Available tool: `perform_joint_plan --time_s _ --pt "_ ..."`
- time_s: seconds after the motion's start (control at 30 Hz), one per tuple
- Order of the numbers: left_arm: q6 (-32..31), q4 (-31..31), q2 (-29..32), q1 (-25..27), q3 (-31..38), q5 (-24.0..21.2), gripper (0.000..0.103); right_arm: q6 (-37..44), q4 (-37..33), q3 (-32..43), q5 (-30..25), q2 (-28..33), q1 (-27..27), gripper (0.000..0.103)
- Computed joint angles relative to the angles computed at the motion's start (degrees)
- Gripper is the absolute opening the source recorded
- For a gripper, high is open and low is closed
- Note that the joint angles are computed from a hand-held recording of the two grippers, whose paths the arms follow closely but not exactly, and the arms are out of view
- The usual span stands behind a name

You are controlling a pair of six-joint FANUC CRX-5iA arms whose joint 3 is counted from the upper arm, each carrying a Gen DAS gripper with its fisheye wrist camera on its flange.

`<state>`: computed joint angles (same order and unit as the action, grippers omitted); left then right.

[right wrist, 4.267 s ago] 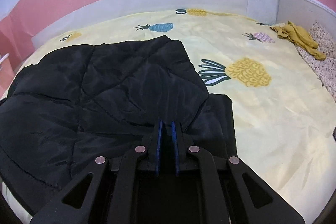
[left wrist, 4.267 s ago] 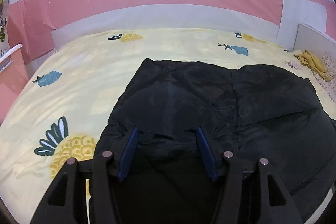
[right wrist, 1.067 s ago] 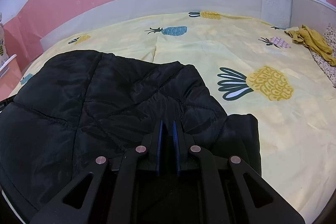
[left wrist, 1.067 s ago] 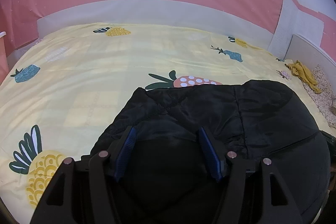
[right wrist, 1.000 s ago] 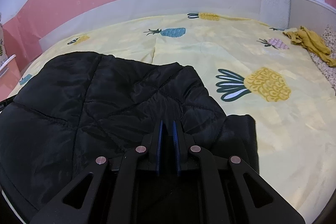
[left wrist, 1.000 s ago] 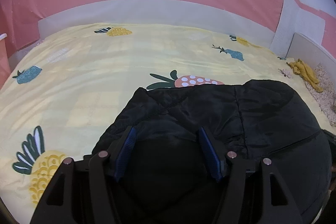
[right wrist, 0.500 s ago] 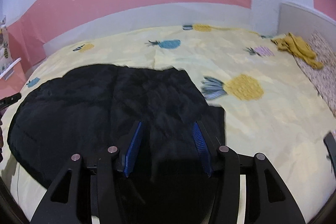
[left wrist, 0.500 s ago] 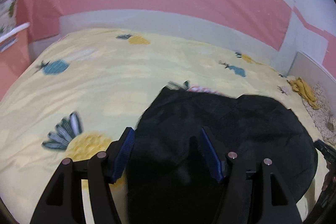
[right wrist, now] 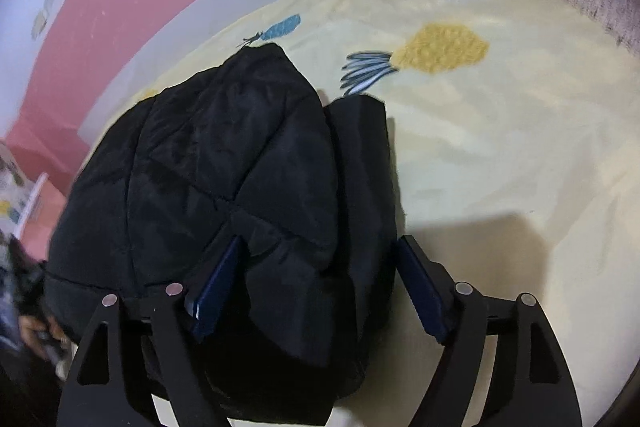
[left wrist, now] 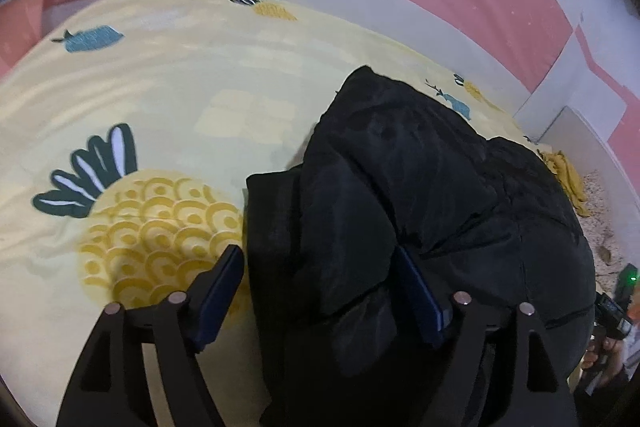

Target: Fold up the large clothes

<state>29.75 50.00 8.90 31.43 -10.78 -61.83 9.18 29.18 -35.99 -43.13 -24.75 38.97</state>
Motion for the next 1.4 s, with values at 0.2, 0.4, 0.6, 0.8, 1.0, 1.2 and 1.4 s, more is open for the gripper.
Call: perform_joint_plan --time_s 0.2,0.4,0.6,0.8,1.0,1.2,1.4 --pt "3.01 -0.20 5.24 -0.67 4.48 -5.45 0.089 9.64 -10.98 2.40 5.00 2.34 -4.43 0.078" --pt "3.73 0.58 6.82 -0.44 5.25 -8.39 0.090 14.28 -16.70 5.09 4.93 3.79 -6.17 0.076" --pt "2.35 -0.66 7.03 -0.74 5.81 -9.54 0.089 21.86 -24.27 7.25 6.34 5.10 -8.77 0.073" --pt "2.51 -0.75 7.36 -1.36 6.18 -9.00 0.089 29.19 -29.60 10.45 7.90 8.58 -11.43 0.069" --pt "2.07 -2.24 6.55 -1.93 6.04 -8.84 0.083 30.12 -29.41 10.54 8.13 8.86 -10.96 0.058" --pt "1.47 -2.15 3.98 -3.03 4.65 -7.35 0.045 25.20 -24.60 9.82 8.29 8.07 -8.24 0.037" --pt "0.40 -1.09 -0.95 -2.21 2.90 -5.41 0.028 18.03 -16.17 8.74 5.68 4.58 -4.65 0.026"
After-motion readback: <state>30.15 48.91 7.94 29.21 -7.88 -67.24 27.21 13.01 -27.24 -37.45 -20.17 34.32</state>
